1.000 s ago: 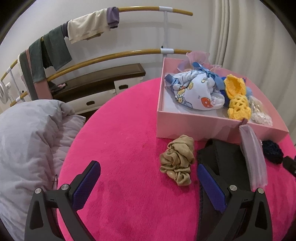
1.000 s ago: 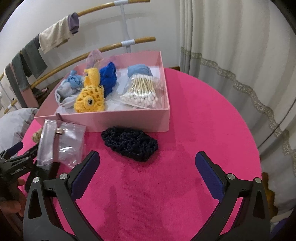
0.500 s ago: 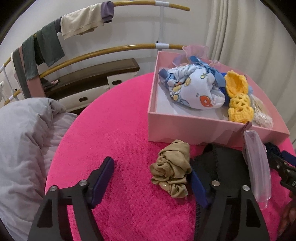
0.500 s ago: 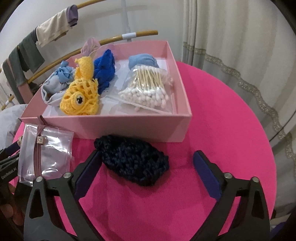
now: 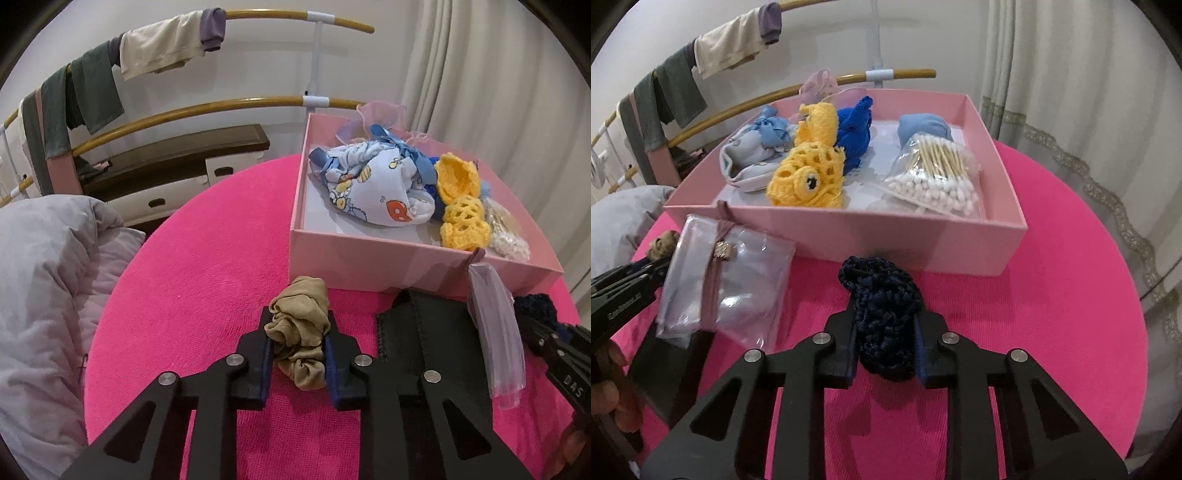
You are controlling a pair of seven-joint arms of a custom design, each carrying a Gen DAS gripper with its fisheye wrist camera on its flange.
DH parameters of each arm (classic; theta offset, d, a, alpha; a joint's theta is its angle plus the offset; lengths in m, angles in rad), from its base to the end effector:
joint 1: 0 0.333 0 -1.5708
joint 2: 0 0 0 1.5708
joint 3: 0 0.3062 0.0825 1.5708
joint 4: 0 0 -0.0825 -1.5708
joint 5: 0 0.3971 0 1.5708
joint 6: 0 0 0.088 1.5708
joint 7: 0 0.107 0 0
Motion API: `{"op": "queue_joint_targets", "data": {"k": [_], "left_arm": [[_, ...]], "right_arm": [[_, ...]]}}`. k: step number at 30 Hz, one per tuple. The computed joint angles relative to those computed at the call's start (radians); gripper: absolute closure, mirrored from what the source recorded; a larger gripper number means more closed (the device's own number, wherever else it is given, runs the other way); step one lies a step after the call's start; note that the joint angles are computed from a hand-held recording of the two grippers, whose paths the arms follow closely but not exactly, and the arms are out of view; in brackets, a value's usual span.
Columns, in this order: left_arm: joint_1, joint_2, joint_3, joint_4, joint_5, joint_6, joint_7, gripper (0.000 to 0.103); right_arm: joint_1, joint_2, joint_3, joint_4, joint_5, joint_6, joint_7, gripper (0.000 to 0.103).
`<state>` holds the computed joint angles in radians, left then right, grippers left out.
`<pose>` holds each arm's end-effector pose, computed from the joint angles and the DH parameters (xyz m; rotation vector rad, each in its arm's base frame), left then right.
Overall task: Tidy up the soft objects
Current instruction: 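Grasp the beige scrunchie with the left tool while the right tool grasps the navy knitted item, then lift both held items and carry them over the pink box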
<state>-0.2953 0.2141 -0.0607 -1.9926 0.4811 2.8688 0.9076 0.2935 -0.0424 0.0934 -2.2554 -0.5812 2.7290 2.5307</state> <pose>0.5967 -0.2475 0.4104 -1.7443 1.9426 -0.7496 0.5130 0.2317 0.4158 -1.7696 1.9490 -0.5691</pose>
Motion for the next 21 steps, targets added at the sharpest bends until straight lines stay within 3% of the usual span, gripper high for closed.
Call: {"op": "queue_joint_targets", "data": {"k": [5, 10, 15, 21], "left_arm": [[-0.002, -0.077, -0.018, -0.076, 0.023, 0.004, -0.027, 0.084], [0.039, -0.194, -0.071, -0.174, 0.041, 0.021, -0.047, 0.084], [0.085, -0.326, -0.128, -0.281, -0.054, 0.046, 0.029, 0.084], [0.087, -0.494, -0.157, -0.412, -0.219, 0.051, 0.149, 0.084]], "right_arm": [[-0.006, -0.089, 0.007, -0.088, 0.015, 0.029, 0.021, 0.082], [-0.013, -0.17, 0.018, -0.159, 0.058, 0.049, 0.013, 0.082], [-0.017, -0.242, 0.032, -0.216, 0.099, 0.076, 0.002, 0.082], [-0.015, -0.333, 0.054, -0.269, 0.129, 0.093, -0.003, 0.082]]}}
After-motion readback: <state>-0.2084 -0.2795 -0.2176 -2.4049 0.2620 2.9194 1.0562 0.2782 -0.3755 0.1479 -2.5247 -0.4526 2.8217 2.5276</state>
